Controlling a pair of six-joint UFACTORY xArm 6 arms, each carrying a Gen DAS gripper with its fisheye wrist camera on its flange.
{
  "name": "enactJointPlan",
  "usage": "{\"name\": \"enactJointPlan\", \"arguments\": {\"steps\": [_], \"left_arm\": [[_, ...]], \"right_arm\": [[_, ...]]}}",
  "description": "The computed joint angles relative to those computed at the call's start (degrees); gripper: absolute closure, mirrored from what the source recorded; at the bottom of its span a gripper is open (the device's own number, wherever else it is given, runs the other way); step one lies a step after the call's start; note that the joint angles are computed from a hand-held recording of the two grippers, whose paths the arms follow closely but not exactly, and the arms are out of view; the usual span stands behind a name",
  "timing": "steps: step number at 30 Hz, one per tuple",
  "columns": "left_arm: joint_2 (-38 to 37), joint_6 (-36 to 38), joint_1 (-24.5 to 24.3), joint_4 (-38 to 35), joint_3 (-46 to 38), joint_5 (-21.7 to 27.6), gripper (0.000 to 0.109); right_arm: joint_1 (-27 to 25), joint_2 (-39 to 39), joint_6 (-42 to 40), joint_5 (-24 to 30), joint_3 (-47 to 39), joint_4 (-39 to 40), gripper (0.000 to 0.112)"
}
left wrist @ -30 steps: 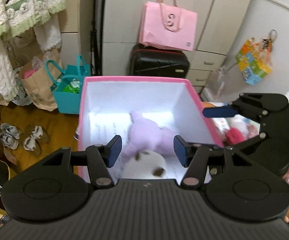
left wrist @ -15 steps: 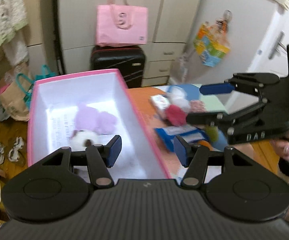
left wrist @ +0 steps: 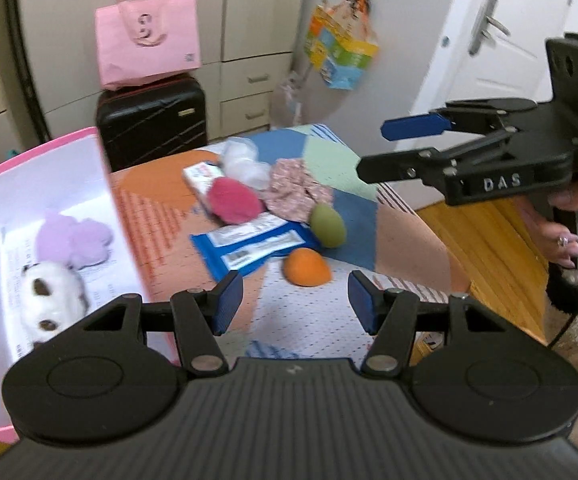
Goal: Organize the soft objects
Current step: 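Move the left tool to the orange sponge while the right tool approaches the green sponge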
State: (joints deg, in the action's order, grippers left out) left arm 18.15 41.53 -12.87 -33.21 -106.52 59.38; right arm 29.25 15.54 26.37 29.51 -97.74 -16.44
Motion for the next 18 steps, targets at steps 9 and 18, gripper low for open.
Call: {"name": "enactJointPlan", "arguments": {"steps": [9,18], "left_arm": [[-2.83,6.47,-4.05,-2.67,9.92,-10.2,0.051],[0.32,5.47,-6.34,-6.27,12.97,-17.42,0.051]], "right_arm": [[-3.07,-4.22,3.85,-13.76,14.04,-4.24,0.04],[-5.92,-3.41,11.23,-24.99,20.79,-10.99,0.039]]}}
